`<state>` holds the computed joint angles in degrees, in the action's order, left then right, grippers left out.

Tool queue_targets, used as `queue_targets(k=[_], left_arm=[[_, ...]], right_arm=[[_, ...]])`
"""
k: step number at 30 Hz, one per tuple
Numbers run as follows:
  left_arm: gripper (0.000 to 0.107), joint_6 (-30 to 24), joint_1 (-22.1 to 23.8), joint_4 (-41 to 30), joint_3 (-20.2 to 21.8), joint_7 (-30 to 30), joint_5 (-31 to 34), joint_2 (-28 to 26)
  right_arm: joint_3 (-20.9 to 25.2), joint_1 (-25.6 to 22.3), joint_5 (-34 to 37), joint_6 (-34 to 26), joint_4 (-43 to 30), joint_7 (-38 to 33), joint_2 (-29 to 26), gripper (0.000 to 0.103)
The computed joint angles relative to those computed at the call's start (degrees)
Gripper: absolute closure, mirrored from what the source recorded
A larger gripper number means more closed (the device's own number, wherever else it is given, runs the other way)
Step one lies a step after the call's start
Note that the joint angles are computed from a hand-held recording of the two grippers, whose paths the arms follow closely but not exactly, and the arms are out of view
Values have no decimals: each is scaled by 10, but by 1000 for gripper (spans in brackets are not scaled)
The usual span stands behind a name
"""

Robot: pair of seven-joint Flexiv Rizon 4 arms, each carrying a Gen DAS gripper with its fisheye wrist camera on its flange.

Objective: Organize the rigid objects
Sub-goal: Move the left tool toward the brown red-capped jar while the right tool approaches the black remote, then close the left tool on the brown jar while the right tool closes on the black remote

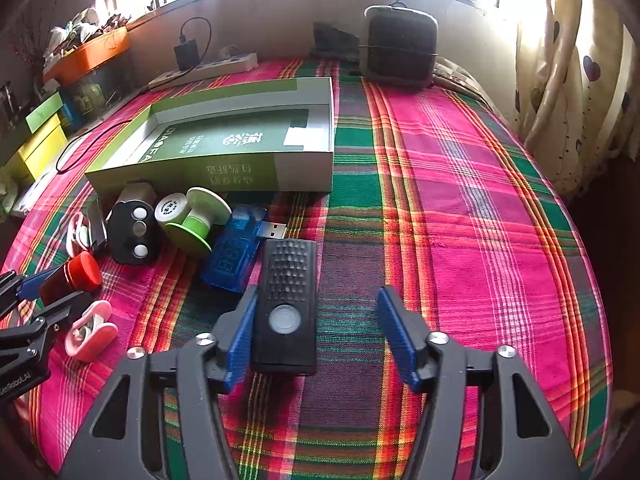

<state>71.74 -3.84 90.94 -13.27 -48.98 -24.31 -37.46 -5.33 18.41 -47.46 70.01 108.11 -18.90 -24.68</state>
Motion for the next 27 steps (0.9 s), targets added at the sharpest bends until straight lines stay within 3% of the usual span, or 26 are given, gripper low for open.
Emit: queue_targets(k=[10, 27], left_arm=[[69, -6, 5, 12, -10, 6, -10, 10], [69, -53, -9, -25, -6, 18, -16, -4]], right_arm=[[-8, -3, -12, 36, 18, 15, 8, 74], [-5, -4, -13, 35, 23, 6, 11, 75]])
